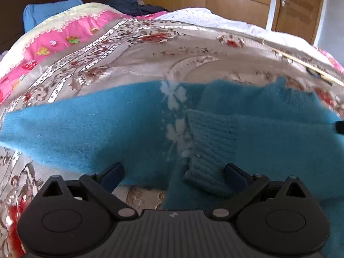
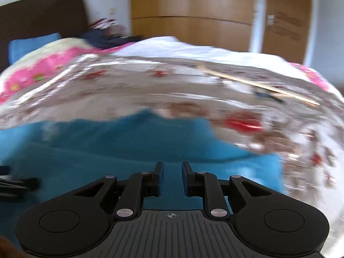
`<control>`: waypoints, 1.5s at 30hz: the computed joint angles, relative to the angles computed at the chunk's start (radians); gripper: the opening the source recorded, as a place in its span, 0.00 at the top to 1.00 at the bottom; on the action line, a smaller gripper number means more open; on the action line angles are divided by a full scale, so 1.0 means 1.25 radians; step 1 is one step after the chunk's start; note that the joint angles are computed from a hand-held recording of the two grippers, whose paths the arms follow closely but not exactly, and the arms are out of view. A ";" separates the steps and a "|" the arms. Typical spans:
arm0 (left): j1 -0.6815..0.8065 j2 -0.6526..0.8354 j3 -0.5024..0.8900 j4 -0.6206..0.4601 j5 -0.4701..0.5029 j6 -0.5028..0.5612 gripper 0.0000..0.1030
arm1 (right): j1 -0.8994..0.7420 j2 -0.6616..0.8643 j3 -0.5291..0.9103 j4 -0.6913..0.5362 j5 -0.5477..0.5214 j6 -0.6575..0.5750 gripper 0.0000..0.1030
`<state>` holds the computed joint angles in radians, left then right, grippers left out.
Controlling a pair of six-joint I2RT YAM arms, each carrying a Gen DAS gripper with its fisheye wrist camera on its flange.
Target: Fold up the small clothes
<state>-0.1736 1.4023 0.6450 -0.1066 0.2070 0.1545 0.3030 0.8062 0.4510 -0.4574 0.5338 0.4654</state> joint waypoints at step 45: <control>0.622 0.010 0.105 -0.185 0.397 0.243 0.00 | 0.290 0.878 0.822 0.200 -0.229 -0.095 0.94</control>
